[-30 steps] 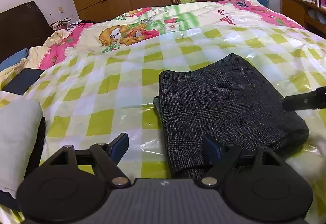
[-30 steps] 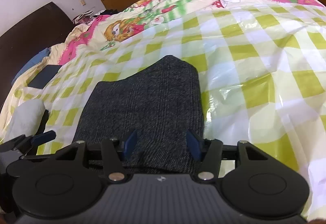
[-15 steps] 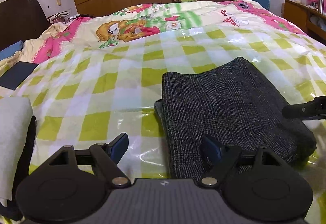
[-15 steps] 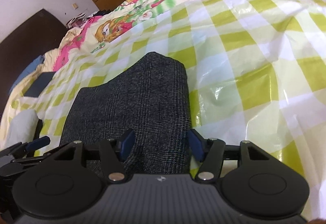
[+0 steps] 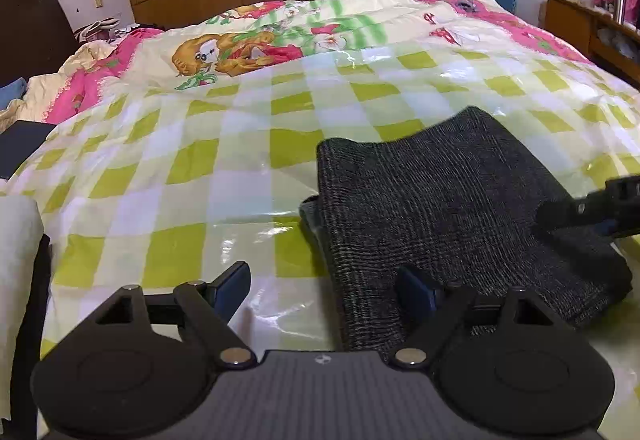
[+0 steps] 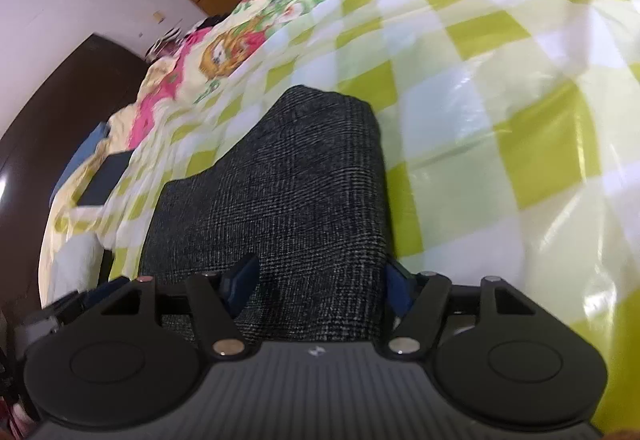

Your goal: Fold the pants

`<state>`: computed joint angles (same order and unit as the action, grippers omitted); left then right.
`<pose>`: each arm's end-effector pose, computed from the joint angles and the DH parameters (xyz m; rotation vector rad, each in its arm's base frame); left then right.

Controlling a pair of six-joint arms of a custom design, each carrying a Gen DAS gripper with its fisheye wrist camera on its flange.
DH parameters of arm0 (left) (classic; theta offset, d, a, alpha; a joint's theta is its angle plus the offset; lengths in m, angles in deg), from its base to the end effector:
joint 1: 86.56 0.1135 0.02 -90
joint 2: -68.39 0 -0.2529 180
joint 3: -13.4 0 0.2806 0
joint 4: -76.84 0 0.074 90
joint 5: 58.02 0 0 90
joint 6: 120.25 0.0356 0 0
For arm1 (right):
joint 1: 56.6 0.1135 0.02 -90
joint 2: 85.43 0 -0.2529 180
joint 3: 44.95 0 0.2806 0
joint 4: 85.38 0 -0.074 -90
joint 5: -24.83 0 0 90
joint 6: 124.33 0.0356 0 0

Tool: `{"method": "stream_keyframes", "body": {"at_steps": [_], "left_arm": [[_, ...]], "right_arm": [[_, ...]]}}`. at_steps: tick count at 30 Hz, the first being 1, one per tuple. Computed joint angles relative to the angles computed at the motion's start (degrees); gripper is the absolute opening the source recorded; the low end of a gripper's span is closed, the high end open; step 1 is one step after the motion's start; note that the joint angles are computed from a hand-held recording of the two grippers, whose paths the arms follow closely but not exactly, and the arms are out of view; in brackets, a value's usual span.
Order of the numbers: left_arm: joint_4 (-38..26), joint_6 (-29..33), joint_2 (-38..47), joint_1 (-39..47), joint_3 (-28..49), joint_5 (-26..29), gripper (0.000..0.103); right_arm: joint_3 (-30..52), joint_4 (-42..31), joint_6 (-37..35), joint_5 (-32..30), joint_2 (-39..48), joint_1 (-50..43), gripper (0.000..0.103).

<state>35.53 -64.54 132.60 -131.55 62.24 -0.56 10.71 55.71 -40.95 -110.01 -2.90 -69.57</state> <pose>0.1816 -0.1545 0.1799 0.0147 2.3538 0.0793 0.2767 -0.0380 0.1469 -0.0810 2.4634 0.9085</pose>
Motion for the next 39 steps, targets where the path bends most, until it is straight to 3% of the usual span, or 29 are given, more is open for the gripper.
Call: {"method": "stream_keyframes", "body": {"at_steps": [5, 8, 10, 11, 13, 16, 21, 27, 34, 39], "left_arm": [[4.24, 1.46, 1.88, 4.29, -1.34, 4.82, 0.103], [6.43, -0.15, 0.84, 6.72, -2.71, 10.69, 0.103], [7.21, -1.02, 0.66, 5.78, -3.00, 11.77, 0.093], [7.44, -1.32, 0.96, 4.66, -2.72, 11.92, 0.084], [7.51, -2.10, 2.43, 2.75, -1.18, 12.93, 0.077], [5.89, -2.17, 6.29, -0.89, 2.44, 9.12, 0.076], [7.43, -3.47, 7.10, -1.56, 3.17, 12.36, 0.075], [10.72, -3.67, 15.68, -5.13, 9.38, 12.84, 0.075], [10.99, -0.88, 27.64, -7.53, 21.27, 13.57, 0.075], [9.15, -0.32, 27.96, -8.46, 22.24, 11.56, 0.075]], "right_arm": [[1.45, 3.38, 3.43, 0.81, 2.88, 3.14, 0.069], [2.43, 1.77, 2.11, 2.80, 2.64, 4.09, 0.058], [3.30, -0.61, 0.55, 0.60, 2.87, 1.97, 0.039], [4.18, -2.29, -0.58, -0.70, 3.35, 0.70, 0.035], [5.90, -6.08, -3.57, -2.06, 4.04, -1.05, 0.029], [6.43, -8.13, -6.56, -0.09, 3.26, -1.80, 0.028], [8.74, -12.52, -10.28, -0.52, 3.94, -5.51, 0.028], [12.57, -16.90, -15.46, 1.75, 4.82, -11.44, 0.028], [18.33, -18.32, -17.25, 2.16, 9.87, -18.61, 0.029], [14.37, -14.93, -17.75, 5.93, 4.38, -18.93, 0.038]]}}
